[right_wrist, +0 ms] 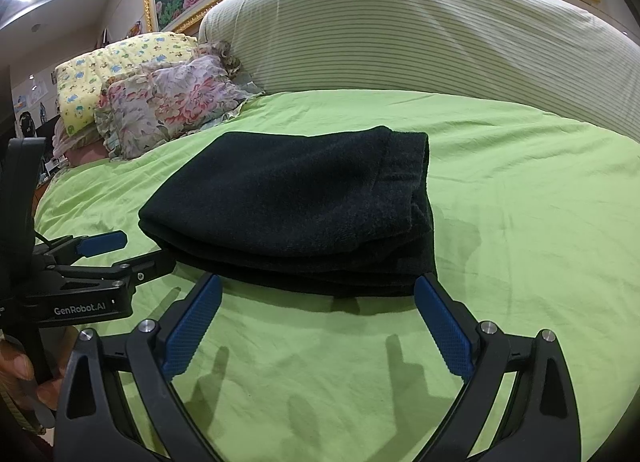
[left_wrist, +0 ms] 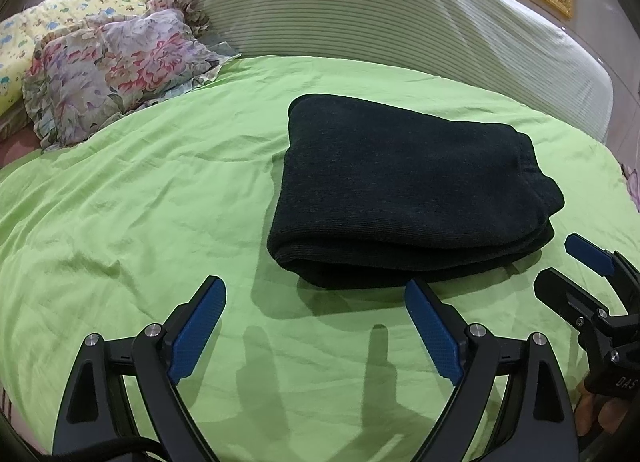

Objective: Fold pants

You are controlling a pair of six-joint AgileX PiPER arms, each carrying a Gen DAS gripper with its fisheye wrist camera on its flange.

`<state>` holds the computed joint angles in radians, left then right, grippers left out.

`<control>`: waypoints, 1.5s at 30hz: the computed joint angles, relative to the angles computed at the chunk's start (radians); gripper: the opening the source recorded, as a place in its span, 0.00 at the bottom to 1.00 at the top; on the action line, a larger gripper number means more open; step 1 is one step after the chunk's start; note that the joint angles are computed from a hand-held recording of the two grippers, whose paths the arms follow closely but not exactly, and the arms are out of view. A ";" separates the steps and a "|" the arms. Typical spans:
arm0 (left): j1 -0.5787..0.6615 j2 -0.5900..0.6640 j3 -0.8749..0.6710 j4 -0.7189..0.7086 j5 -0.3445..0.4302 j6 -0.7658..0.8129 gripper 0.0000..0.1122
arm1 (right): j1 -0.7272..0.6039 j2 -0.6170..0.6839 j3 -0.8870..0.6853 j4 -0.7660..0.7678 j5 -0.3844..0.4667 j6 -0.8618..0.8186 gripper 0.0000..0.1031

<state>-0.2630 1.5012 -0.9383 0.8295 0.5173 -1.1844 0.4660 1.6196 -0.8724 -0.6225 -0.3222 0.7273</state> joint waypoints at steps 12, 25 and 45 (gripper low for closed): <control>0.003 0.001 0.001 -0.008 -0.007 0.006 0.83 | -0.001 0.002 -0.001 -0.002 0.001 0.002 0.94; 0.005 -0.005 0.002 -0.009 -0.018 0.018 0.83 | -0.007 0.004 -0.006 -0.006 0.003 0.011 0.94; 0.022 -0.014 -0.021 -0.071 -0.040 0.104 0.83 | -0.060 -0.037 -0.028 -0.185 0.028 0.246 0.95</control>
<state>-0.2413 1.4868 -0.9591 0.7582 0.4777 -1.0806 0.4063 1.5827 -0.9000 -0.8075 -0.2944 0.9737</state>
